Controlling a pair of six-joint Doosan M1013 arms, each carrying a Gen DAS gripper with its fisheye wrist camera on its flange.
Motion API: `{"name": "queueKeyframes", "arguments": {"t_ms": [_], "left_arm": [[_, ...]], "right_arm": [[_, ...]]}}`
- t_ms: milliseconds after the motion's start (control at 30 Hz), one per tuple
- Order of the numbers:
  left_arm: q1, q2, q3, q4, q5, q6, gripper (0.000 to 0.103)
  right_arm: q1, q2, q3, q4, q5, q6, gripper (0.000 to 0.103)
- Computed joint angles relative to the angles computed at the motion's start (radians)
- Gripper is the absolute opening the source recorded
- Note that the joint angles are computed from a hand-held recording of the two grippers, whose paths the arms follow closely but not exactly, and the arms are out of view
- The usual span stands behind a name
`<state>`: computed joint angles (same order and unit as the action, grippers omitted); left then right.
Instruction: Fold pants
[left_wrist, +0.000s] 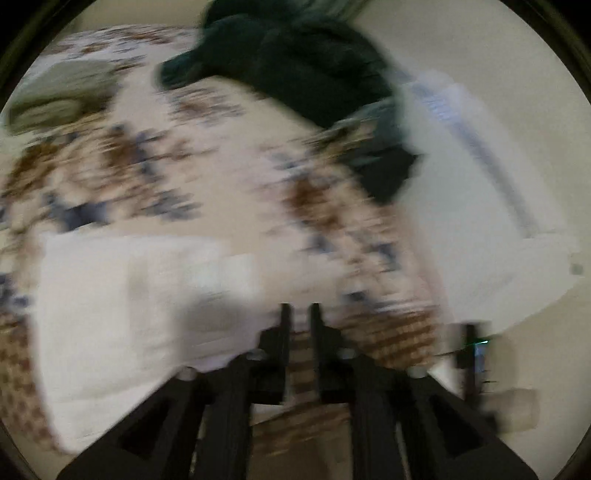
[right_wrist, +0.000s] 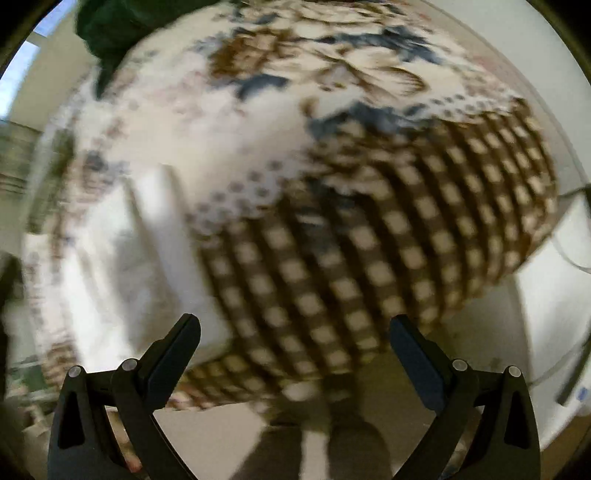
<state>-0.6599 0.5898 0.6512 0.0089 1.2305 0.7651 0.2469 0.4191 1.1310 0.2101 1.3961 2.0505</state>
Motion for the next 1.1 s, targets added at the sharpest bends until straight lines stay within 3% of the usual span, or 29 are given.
{"name": "queueKeyframes", "arguments": {"t_ms": [100, 133, 233, 333, 400, 467, 533, 567, 600, 633, 700, 733, 833, 1000, 1100], "left_arm": [[0.014, -0.033, 0.054, 0.093, 0.137, -0.100, 0.064], [0.024, -0.056, 0.096, 0.122, 0.165, -0.140, 0.069], [0.053, -0.093, 0.178, 0.164, 0.234, -0.200, 0.069], [0.075, -0.135, 0.257, 0.177, 0.239, -0.256, 0.069], [0.085, -0.145, 0.279, 0.186, 0.248, -0.273, 0.069], [0.092, -0.153, 0.295, 0.187, 0.254, -0.291, 0.069], [0.099, -0.167, 0.319, 0.172, 0.242, -0.312, 0.069], [0.100, -0.173, 0.328, 0.166, 0.234, -0.323, 0.069], [0.101, -0.177, 0.336, 0.166, 0.230, -0.331, 0.069], [0.104, -0.167, 0.327, 0.166, 0.233, -0.330, 0.069], [0.102, -0.169, 0.332, 0.161, 0.240, -0.334, 0.069], [0.102, -0.171, 0.338, 0.154, 0.235, -0.339, 0.069], [0.106, -0.168, 0.339, 0.140, 0.228, -0.342, 0.069], [0.113, -0.174, 0.339, 0.134, 0.190, -0.316, 0.069], [0.125, -0.182, 0.350, 0.114, 0.142, -0.313, 0.069]], "right_arm": [[-0.016, 0.007, 0.000, 0.157, -0.054, -0.068, 0.103], [-0.019, 0.015, -0.004, 0.214, -0.067, -0.092, 0.103], [-0.005, 0.057, -0.047, 0.305, -0.077, -0.105, 0.103], [0.018, 0.113, -0.096, 0.383, -0.098, -0.119, 0.103], [0.036, 0.164, -0.149, 0.376, -0.053, -0.109, 0.103], [0.055, 0.229, -0.219, 0.361, 0.045, -0.064, 0.103], [0.082, 0.265, -0.278, 0.285, 0.108, -0.072, 0.103], [0.097, 0.262, -0.283, 0.238, 0.101, -0.087, 0.097], [0.113, 0.261, -0.293, 0.177, 0.114, -0.091, 0.075], [0.139, 0.266, -0.320, 0.067, 0.147, -0.107, 0.067], [0.170, 0.246, -0.314, -0.031, 0.128, -0.155, 0.027], [0.174, 0.240, -0.311, -0.033, 0.115, -0.168, 0.018], [0.188, 0.217, -0.301, -0.062, 0.086, -0.180, 0.016], [0.137, 0.127, -0.220, -0.046, -0.032, -0.085, 0.010], [0.108, 0.094, -0.206, -0.079, -0.032, -0.061, 0.010]]}}
